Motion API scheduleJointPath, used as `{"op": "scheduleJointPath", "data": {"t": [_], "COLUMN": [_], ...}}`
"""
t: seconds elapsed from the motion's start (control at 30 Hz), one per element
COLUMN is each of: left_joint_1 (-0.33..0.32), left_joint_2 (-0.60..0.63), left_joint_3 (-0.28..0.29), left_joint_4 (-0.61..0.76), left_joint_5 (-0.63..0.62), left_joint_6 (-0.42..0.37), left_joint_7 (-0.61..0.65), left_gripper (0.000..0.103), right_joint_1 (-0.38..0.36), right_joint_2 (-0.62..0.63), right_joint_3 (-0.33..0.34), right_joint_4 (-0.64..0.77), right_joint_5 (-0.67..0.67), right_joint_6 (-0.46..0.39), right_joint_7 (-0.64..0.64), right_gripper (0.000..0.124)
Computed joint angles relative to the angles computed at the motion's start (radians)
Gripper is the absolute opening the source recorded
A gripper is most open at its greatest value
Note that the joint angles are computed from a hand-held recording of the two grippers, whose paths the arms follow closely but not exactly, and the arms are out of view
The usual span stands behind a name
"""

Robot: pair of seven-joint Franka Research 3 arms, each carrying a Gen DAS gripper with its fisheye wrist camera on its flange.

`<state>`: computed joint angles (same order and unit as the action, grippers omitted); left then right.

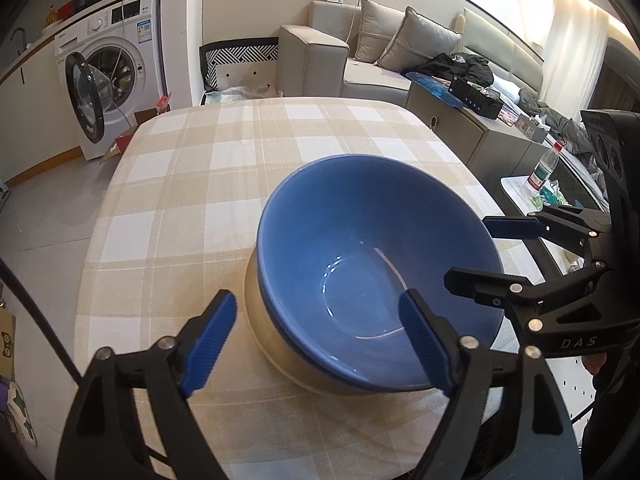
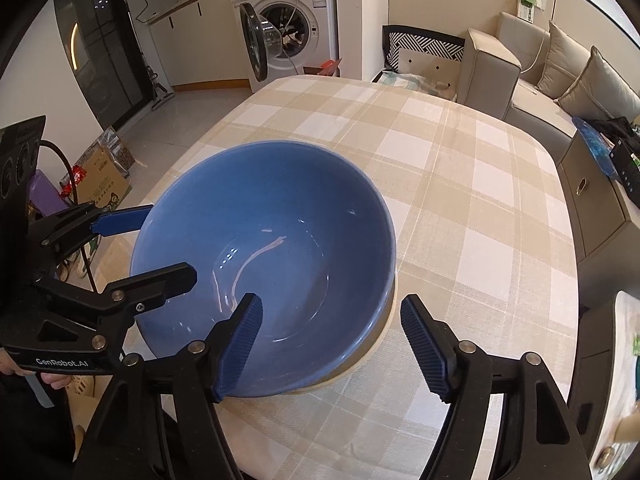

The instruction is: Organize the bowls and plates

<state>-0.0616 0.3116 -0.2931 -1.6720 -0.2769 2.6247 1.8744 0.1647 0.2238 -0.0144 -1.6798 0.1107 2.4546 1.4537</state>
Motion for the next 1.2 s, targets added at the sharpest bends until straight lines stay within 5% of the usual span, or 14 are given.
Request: {"op": "scheduleJointPath", "data": {"t": [0.33, 0.67, 0.97, 1.2], "left_joint_1": [0.038, 0.024, 0.033, 0.039], "left_joint_2": [-0.055, -0.108, -0.169, -0.217], "left_joint_3": [-0.038, -0.034, -0.057, -0.084], "left_joint_4": [-0.094, -0.198, -0.305, -0.386], "left_joint_5": [-0.119, -0.158, -0.202, -0.343], "left_joint_6": [0.136, 0.277, 0.394, 0.502], "left_joint_7": [0.101, 0.141, 0.178, 0.285], "left_gripper": [0.103, 0.103, 0.103, 0.103], "right_joint_1": [-0.004, -0.017, -0.001, 0.073], "right_joint_2": [-0.046, -0.122, -0.215, -0.275], "right_joint_3": [0.011, 0.024, 0.045, 0.036], "right_joint_4": [-0.073, -0.21, -0.366, -0.461], "right_joint_5": [0.042, 0.139, 0.331, 0.704], "right_joint_6": [0.102, 0.277, 0.474, 0.632], "right_joint_7": [-0.073, -0.146, -0.349, -0.713], "right_gripper": [0.09, 0.102, 0.102, 0.103]}}
